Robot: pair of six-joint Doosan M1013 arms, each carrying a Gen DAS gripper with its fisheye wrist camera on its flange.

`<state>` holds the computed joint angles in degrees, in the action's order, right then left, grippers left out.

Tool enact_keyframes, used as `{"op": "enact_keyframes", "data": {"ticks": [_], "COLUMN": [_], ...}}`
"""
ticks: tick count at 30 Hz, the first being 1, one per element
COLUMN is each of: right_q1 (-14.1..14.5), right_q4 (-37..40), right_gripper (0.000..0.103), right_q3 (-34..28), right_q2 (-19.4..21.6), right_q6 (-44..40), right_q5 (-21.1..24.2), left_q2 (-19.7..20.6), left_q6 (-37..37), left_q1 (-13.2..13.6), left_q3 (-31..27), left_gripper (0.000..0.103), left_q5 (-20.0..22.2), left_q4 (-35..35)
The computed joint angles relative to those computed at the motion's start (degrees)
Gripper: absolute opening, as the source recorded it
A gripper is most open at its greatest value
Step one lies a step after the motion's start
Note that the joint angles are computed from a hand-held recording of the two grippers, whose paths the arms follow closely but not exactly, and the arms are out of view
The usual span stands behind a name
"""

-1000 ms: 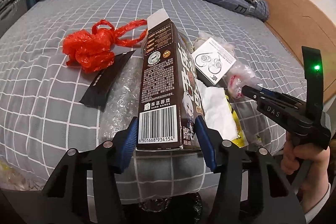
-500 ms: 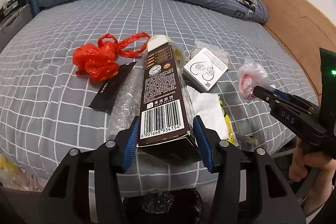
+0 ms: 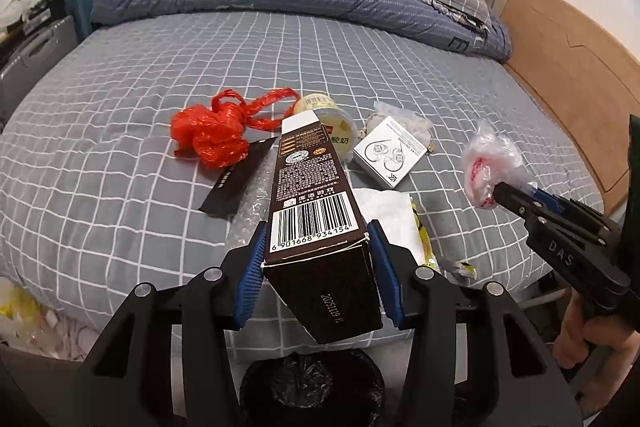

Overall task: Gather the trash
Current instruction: 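Lift the brown box with the left tool while the right tool lifts the plastic bag, then carry the box and bag with both tools over the black trash bin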

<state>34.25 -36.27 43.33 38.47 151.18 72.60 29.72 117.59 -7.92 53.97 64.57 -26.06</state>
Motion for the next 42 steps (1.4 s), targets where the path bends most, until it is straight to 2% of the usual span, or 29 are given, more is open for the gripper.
{"op": "enact_keyframes", "data": {"ticks": [20,35,42], "right_q1": [2.95,4.33,5.22], "right_q4": [-2.63,-2.43,-2.23], "right_gripper": [0.028,0.028,0.028], "right_q3": [-0.09,2.53,1.37], "right_q2": [-1.43,-2.9,-2.74], "right_q6": [1.14,2.97,2.3], "right_q5": [0.74,0.12,0.51], "left_q2": [-4.43,-6.64,-8.16], "left_q6": [1.69,3.22,3.32], "left_q1": [1.94,3.72,4.05], "left_q3": [4.0,6.42,7.22], "left_gripper": [0.047,0.046,0.046], "left_q5": [-2.89,-2.72,-2.3], "left_q4": [-2.67,-4.2,-3.92]}}
